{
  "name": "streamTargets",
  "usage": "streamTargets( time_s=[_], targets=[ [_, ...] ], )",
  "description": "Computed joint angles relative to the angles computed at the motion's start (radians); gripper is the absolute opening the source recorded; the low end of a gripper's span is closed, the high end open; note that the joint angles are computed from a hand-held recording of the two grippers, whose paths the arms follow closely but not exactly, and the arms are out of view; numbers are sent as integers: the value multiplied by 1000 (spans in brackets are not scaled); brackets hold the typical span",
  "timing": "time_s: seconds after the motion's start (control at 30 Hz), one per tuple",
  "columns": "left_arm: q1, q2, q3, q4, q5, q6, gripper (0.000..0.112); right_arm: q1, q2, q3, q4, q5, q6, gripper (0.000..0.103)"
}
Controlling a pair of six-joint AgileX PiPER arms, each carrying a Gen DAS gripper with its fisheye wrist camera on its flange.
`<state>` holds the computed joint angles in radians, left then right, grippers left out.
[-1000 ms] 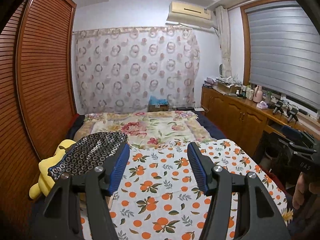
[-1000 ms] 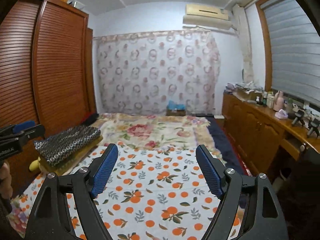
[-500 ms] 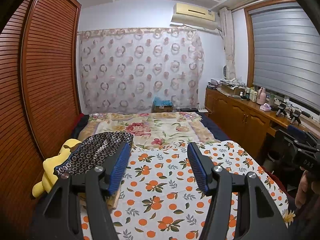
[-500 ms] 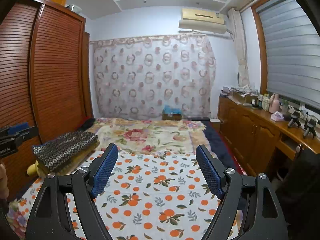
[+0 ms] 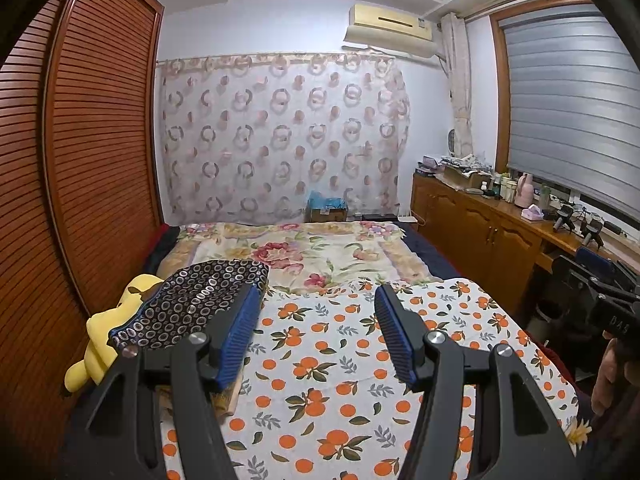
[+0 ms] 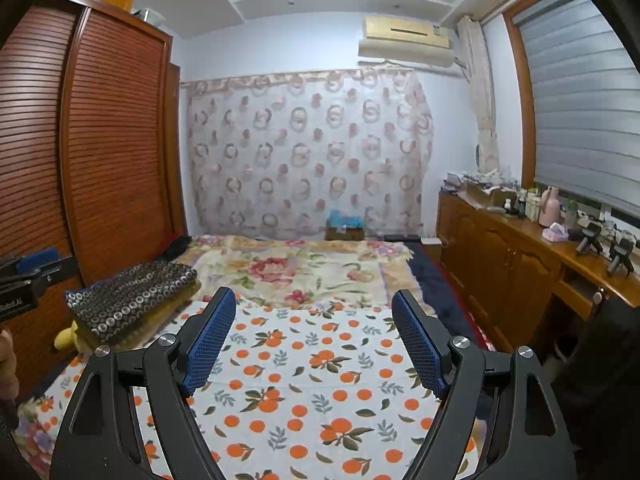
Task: Fold small clothes
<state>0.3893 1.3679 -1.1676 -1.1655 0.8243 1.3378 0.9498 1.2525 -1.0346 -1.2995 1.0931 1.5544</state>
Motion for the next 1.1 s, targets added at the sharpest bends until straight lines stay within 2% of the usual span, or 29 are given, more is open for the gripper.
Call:
streamTargets(
  time_s=[1.1],
  targets=[
    [5, 6, 1, -5, 4, 12, 60, 1, 0, 3, -2, 1, 4, 83]
  ],
)
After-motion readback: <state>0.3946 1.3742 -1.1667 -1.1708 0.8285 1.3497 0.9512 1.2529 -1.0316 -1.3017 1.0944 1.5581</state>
